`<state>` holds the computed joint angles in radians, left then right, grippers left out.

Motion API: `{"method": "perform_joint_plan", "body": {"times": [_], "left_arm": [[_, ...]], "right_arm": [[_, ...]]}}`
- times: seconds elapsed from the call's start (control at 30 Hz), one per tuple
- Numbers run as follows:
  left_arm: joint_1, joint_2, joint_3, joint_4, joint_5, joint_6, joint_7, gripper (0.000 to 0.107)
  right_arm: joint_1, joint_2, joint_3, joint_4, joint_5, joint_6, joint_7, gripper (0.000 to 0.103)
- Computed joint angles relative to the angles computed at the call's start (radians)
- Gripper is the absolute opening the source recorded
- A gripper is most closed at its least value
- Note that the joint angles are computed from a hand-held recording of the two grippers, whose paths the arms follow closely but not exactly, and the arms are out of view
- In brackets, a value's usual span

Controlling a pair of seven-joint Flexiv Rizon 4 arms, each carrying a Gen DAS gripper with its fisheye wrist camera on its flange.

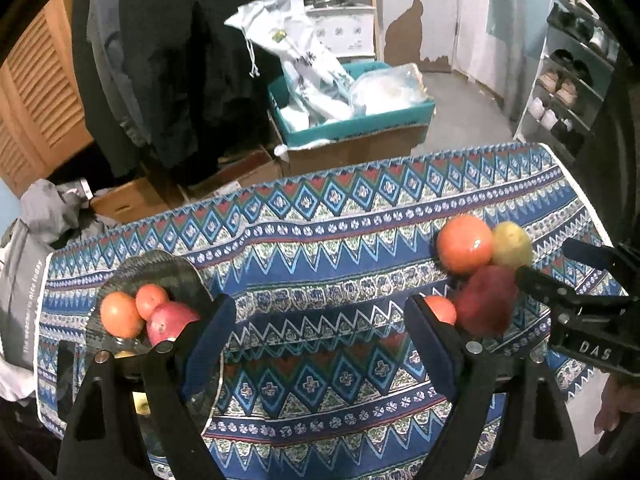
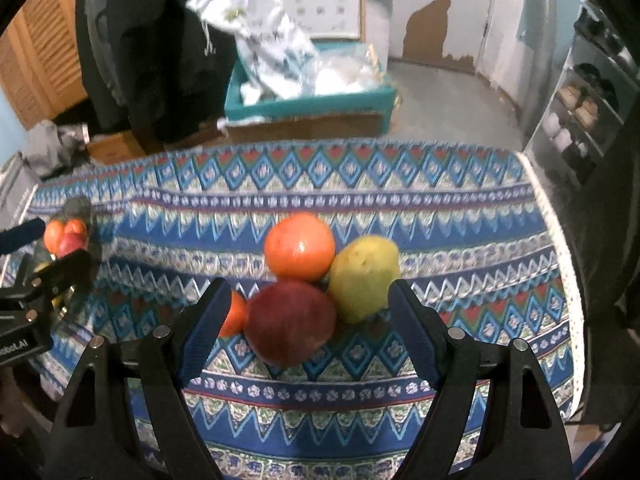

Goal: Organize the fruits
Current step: 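Grasp the large red apple with the right tool while the left tool approaches an orange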

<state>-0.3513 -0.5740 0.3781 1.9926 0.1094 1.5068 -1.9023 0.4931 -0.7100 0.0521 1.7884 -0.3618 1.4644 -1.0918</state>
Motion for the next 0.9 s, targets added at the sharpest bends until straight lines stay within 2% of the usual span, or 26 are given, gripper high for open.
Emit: {"method": "perform_joint_plan", "body": {"times": [0.37, 0.5, 0.6, 0.73, 0.8, 0.9], "left_arm": [[0.049, -0.051, -0.055, -0.012, -0.034, -0.035, 0.019, 0.087], [0.076, -0.051, -0.082, -0.005, -0.048, -0.035, 0.033, 0.087], [0.072, -0.055, -0.074, -0.005, -0.050, -0.035, 0.034, 0.087], [0.089, -0.063, -0.091, -0.005, -0.064, -0.037, 0.044, 0.087], [0.106, -0.064, -0.110, -0.003, -0.075, -0.039, 0.055, 0.087], [0.114, -0.063, -0.122, 0.001, -0.084, -0.038, 0.068, 0.087]], "right_arm": [[-0.047, -0.067, 0.081, -0.057, 0.021, -0.085, -0.084, 0.080], [-0.039, -0.100, 0.083, -0.085, 0.025, -0.104, -0.113, 0.080], [-0.051, -0.122, 0.104, -0.105, 0.042, -0.121, -0.136, 0.080], [-0.018, -0.123, 0.068, -0.100, 0.030, -0.114, -0.141, 0.081], [-0.035, -0.136, 0.099, -0.119, 0.041, -0.145, -0.159, 0.080], [-0.030, -0.142, 0.100, -0.129, 0.058, -0.162, -0.151, 0.079]]}}
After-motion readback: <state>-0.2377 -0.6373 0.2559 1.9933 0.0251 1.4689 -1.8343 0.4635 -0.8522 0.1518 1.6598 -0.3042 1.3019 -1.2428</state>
